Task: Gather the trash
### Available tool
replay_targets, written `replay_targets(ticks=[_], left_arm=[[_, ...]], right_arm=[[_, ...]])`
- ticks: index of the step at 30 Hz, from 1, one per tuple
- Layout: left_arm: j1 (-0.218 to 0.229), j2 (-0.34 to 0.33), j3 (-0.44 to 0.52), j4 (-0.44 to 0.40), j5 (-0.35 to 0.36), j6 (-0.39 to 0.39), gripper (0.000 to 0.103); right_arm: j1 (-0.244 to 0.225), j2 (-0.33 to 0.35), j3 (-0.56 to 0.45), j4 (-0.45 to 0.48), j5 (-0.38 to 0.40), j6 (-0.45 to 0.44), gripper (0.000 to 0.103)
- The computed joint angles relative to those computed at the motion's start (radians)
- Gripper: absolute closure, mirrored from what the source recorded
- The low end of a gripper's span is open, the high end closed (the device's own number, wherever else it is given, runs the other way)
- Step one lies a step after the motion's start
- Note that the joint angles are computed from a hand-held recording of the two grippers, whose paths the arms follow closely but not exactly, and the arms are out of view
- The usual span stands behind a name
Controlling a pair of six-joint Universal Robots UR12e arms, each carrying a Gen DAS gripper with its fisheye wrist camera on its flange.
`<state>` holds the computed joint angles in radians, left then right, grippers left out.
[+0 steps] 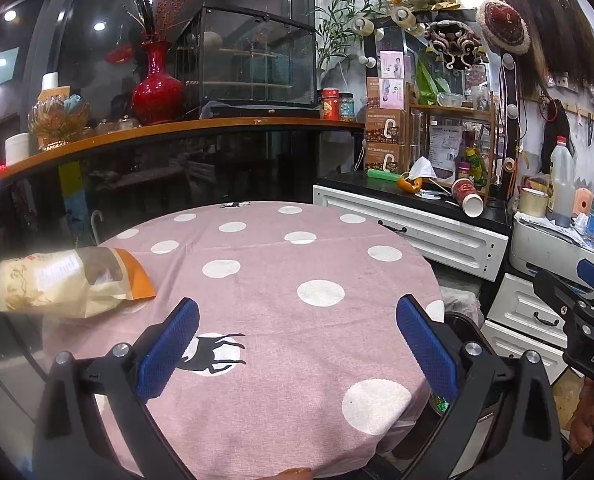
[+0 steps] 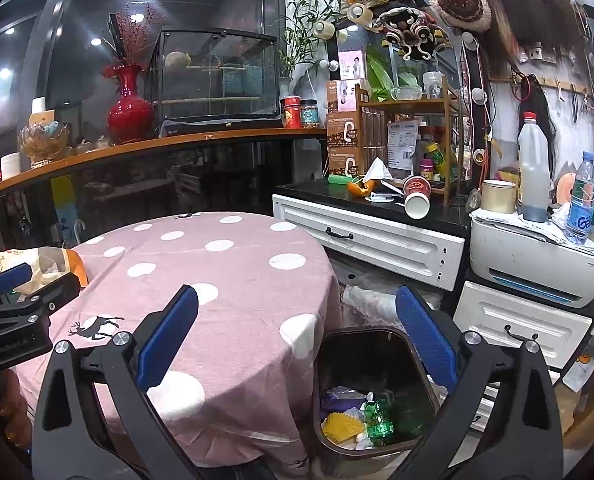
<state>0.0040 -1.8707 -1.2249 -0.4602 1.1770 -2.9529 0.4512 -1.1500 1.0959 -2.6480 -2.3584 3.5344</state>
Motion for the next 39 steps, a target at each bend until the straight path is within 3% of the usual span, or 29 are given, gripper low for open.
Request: replay_targets(ticks=[39], left_arm=[[-0.005,-0.002,-0.001,-0.003,0.014,0.017,0.005]], right_arm=[[-0.002,0.0,-0.001,0.015,0.004,0.013,0.006]])
